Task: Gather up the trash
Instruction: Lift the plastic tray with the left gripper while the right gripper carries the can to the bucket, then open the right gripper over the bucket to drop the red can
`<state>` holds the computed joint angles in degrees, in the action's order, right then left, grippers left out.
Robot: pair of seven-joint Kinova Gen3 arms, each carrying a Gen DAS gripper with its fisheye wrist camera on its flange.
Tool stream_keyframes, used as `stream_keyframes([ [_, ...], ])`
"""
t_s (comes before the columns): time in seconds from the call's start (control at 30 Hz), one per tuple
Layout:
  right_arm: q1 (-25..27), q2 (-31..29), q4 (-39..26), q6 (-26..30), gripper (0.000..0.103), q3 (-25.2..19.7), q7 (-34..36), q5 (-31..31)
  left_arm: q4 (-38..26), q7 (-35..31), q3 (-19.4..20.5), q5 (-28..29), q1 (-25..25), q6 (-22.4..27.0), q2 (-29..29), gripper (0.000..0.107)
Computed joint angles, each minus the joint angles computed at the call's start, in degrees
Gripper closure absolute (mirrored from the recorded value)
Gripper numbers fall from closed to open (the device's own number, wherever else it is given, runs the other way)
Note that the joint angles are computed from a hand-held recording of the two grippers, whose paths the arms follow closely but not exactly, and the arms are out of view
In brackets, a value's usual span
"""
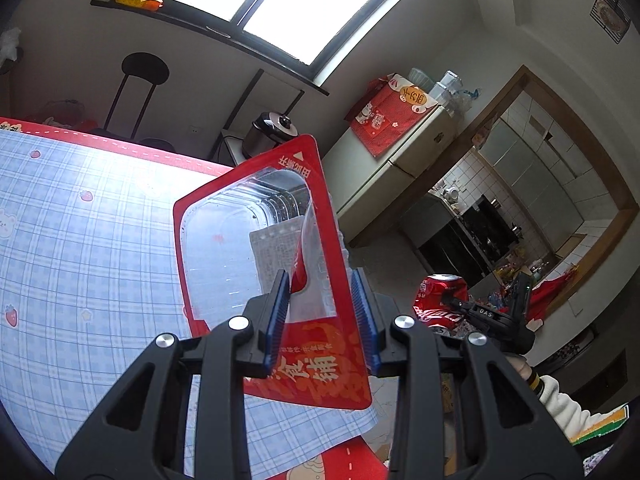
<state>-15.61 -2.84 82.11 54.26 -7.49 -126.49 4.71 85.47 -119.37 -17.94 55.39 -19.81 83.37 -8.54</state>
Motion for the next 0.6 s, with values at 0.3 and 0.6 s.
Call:
stream_keyframes([
  [0.3,7.68,2.27,0.68,-0.58,0.097,6.6,11.02,-11.6,1.6,7.97,4.05,-6.26,5.67,-8.26,-4.88,0.073],
  [0.6,11.36,5.99,-0.08,-2.26,0.074,6.56,17.59,-21.47,2.57,14.25,4.37,-11.93,11.36,-12.29,-7.55,0.073],
])
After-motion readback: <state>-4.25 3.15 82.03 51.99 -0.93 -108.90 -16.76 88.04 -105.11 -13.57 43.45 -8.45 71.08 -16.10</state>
